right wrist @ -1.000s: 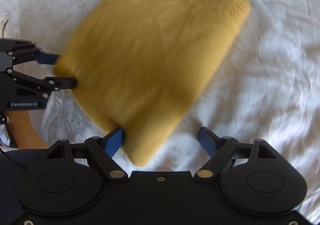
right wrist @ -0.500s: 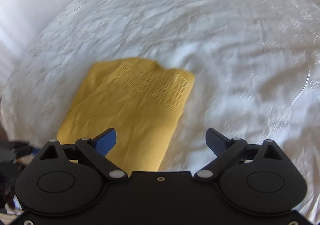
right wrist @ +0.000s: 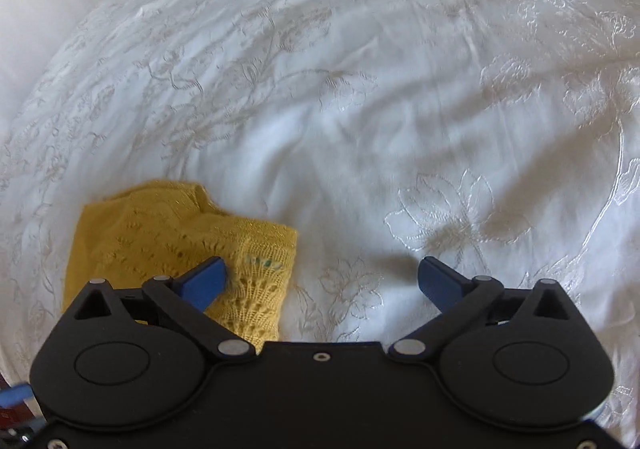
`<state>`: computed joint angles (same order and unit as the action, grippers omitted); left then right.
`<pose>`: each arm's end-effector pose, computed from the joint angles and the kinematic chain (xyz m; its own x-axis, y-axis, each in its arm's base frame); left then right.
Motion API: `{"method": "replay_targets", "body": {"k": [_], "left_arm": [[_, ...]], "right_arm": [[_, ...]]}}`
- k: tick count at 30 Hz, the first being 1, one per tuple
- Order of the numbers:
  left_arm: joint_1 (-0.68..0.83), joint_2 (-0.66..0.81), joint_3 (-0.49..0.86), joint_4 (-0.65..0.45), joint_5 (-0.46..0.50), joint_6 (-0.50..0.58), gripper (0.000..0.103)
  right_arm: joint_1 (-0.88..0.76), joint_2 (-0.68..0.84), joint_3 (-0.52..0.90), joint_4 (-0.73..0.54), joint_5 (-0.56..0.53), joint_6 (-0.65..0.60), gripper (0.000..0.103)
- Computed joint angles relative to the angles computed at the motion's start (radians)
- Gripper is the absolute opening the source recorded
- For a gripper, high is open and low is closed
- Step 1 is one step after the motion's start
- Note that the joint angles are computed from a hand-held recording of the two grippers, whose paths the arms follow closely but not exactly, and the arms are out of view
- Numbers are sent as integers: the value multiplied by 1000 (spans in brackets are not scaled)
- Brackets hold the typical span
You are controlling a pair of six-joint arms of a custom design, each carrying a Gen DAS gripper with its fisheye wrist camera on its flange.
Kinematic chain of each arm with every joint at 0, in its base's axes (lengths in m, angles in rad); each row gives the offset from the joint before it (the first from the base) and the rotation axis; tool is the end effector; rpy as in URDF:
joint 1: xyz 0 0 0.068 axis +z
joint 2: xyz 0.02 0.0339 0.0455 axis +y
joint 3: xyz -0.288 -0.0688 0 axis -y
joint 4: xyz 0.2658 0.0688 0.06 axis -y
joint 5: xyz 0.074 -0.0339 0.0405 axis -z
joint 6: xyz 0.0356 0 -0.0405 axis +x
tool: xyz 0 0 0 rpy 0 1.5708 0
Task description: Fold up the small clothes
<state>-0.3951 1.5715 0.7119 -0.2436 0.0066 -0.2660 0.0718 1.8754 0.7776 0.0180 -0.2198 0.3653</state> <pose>0.2662 -0.1113 0.1415 -0.8968 0.0892 -0.4333 0.1574 0.9797 -0.1242 0.3307 0.0316 0.0831 -0.8832 0.2860 -0.3717 0.1530 0.9249 0.3480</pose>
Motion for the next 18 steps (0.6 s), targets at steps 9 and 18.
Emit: {"method": "replay_targets", "body": {"k": [9, 18], "left_arm": [[-43, 354, 398, -12, -30, 27, 82], [-70, 712, 786, -199, -88, 39, 102]], "right_arm": [[-32, -92, -78, 66, -57, -2, 102], [-53, -166, -130, 54, -76, -61, 102]]}}
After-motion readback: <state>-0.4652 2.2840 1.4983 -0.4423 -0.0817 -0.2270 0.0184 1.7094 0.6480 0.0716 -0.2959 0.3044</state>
